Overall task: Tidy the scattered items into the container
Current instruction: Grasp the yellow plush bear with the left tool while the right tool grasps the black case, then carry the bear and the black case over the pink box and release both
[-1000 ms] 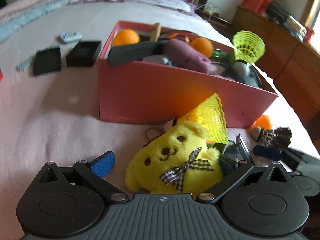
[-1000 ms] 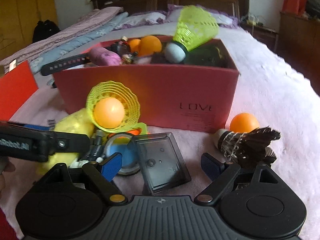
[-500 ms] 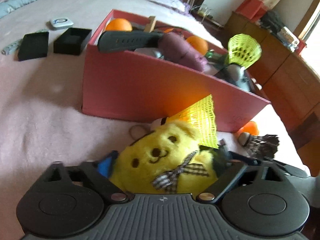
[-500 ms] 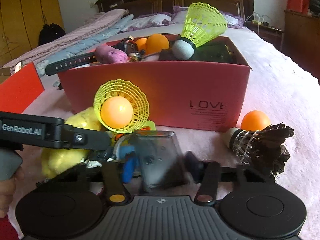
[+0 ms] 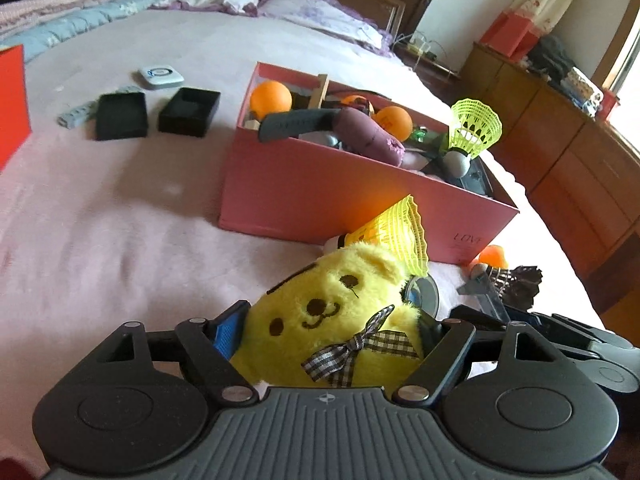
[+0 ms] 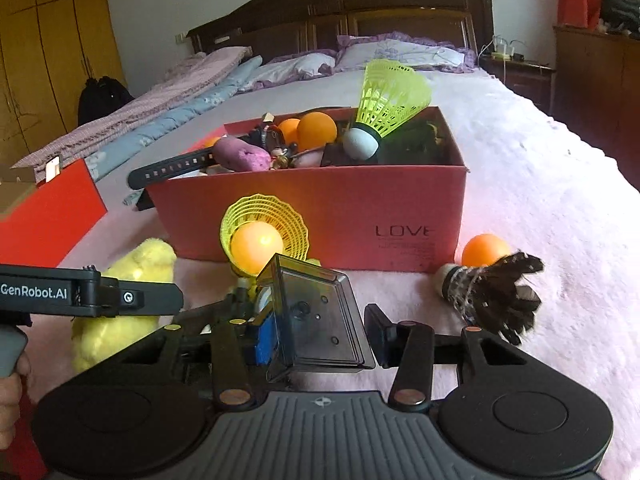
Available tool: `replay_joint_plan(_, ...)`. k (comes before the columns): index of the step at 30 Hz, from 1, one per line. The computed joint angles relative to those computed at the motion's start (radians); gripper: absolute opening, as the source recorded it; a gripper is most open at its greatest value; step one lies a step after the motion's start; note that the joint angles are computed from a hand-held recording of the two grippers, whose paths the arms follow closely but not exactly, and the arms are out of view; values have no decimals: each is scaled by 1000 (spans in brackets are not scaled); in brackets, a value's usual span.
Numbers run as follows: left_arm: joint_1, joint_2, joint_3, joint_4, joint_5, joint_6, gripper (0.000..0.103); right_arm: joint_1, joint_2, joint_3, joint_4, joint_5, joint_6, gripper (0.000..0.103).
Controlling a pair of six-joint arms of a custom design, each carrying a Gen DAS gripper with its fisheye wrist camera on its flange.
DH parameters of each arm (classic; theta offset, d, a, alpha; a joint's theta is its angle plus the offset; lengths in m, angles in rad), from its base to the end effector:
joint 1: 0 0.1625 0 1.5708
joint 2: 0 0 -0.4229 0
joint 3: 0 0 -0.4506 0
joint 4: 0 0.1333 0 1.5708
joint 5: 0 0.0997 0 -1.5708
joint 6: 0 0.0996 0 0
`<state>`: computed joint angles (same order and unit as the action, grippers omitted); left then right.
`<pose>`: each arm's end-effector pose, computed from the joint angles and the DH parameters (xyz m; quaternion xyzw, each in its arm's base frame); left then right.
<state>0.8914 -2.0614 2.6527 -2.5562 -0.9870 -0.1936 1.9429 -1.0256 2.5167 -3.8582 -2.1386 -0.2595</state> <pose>-0.0413 -0.3507 0.2459 0.1712 0.9251 -0.2892 0.1765 0.2142 -0.3296 0.0875 0.1716 -0.8749 0.3861 0.2368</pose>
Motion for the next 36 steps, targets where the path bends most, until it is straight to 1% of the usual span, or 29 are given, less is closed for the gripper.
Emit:
replay_joint_plan(4,-50,-90,17,104,34,-22,79,31,-30,34,27,-29,43,49)
replay_joint_plan(10,-134,-207,40,248,63,-56,79,75,-58,68,56,-75,80,49)
replay_joint_plan(14,-176,-252,46,303,73,-76,79,98,-73,76,71,-93,94,49)
replay_joint_plan(18,-200,-269,47,316,79,-81,79,118,-80,73,78,-99,91,49)
replay_joint_plan(26,-228,-282,44,334,99,-98,80,146,-90,64,84,-112,88,49)
replay_joint_plan(36,-249,-250,36,305,123,-98,80,163,-98,45,90,-117,68,49)
